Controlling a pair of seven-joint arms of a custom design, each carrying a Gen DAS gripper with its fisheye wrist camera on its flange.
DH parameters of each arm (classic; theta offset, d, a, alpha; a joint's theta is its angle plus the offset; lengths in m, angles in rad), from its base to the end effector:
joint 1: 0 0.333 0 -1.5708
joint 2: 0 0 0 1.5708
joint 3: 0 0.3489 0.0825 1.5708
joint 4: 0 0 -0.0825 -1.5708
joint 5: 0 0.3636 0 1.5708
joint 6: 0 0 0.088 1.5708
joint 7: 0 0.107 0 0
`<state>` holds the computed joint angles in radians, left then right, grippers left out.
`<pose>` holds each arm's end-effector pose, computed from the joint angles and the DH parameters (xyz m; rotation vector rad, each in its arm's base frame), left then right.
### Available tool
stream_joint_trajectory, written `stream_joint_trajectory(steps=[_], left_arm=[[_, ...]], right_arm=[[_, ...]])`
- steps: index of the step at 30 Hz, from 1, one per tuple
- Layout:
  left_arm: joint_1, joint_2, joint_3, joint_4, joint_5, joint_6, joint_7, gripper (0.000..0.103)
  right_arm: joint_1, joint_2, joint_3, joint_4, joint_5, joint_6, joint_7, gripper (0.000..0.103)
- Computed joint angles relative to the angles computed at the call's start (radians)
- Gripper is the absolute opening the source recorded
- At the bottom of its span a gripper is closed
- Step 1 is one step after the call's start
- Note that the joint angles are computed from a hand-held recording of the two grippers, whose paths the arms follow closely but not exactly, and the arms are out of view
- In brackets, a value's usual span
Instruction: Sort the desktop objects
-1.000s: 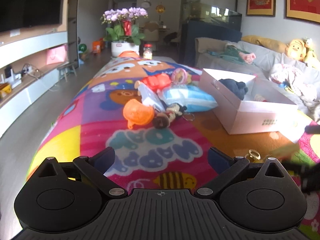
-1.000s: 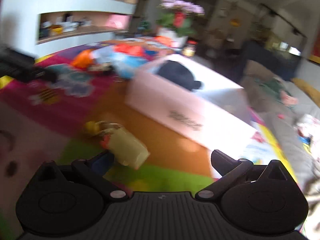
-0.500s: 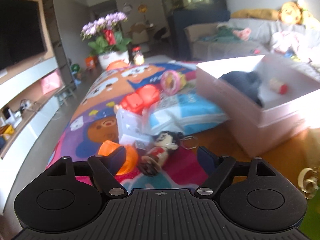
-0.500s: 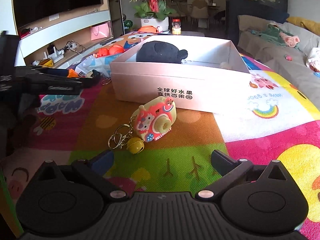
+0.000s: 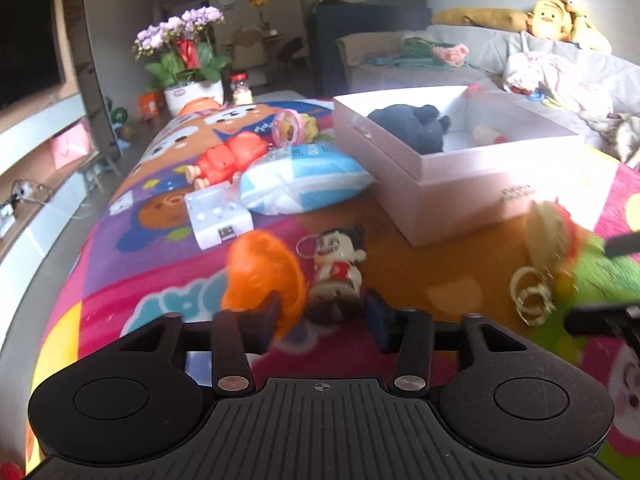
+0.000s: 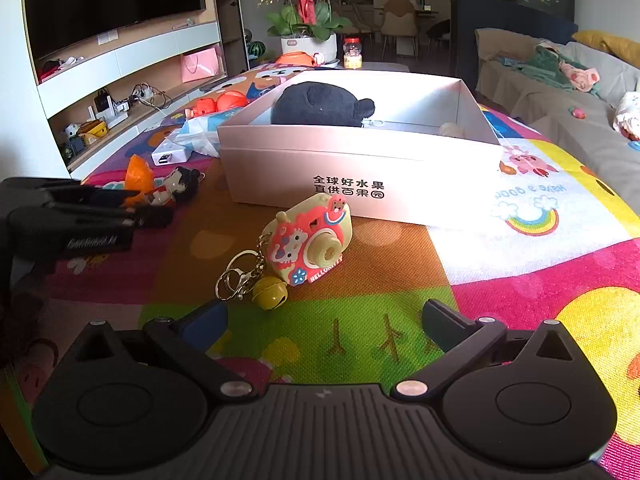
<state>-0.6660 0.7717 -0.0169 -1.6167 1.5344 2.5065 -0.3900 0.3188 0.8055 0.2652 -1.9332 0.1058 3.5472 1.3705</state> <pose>0.5444 -0.4498 0.2161 -1.6463 1.6309 -0.6800 0.5791 0.3310 0.2141 -2.0234 1.1914 -0.4180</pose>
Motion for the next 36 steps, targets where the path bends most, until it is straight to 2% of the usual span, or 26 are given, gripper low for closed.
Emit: stream_joint_trajectory(steps=[1, 3, 5, 6, 7, 10, 16, 19, 21, 22, 25, 36], left_arm=[[-0.001, -0.01, -0.002, -0.014, -0.001, 0.004, -0.029, 0.074], [-0.005, -0.024, -0.007, -0.037, 0.011, 0.01, -0.063, 0.08], [-0.024, -0.038, -0.011, -0.059, 0.019, -0.026, -0.077, 0.084], [-0.026, -0.049, -0.015, -0.074, 0.026, -0.034, -0.092, 0.092], [-0.028, -0.059, -0.02, -0.089, 0.036, -0.039, -0.117, 0.096], [-0.015, -0.062, -0.047, -0.114, 0.022, -0.038, -0.12, 0.096], [0.004, -0.073, -0.061, -0.133, 0.05, -0.027, -0.182, 0.097], [0.008, -0.074, -0.063, -0.136, 0.06, -0.021, -0.21, 0.097], [0.002, -0.072, -0.065, -0.135, 0.04, -0.046, -0.171, 0.099], [-0.001, -0.072, -0.065, -0.136, 0.035, -0.056, -0.161, 0.1], [0.013, -0.083, -0.063, -0.153, 0.078, -0.018, -0.25, 0.1], [0.013, -0.064, -0.065, -0.122, 0.01, -0.015, -0.153, 0.103]], right_arm=[[-0.005, 0.002, 0.005, 0.0, -0.003, 0.001, 0.002, 0.103], [-0.007, 0.002, 0.007, 0.001, -0.006, 0.001, 0.004, 0.103], [0.004, 0.002, -0.003, 0.002, 0.0, 0.0, 0.002, 0.103], [0.009, 0.001, -0.007, 0.004, 0.003, -0.002, 0.001, 0.103], [0.01, 0.002, -0.009, 0.005, 0.005, -0.003, 0.0, 0.103], [0.009, 0.004, -0.007, 0.007, 0.006, -0.002, -0.001, 0.103], [0.039, 0.003, -0.034, 0.014, 0.03, -0.009, -0.014, 0.103], [0.021, 0.005, -0.015, 0.012, 0.022, -0.003, -0.012, 0.103], [-0.007, 0.01, 0.016, 0.002, 0.003, 0.019, 0.017, 0.103], [0.015, 0.007, 0.001, 0.003, 0.025, 0.016, 0.008, 0.103], [0.138, -0.004, -0.118, 0.022, 0.102, -0.021, -0.038, 0.103], [0.161, -0.004, -0.129, 0.029, 0.162, -0.022, -0.087, 0.103]])
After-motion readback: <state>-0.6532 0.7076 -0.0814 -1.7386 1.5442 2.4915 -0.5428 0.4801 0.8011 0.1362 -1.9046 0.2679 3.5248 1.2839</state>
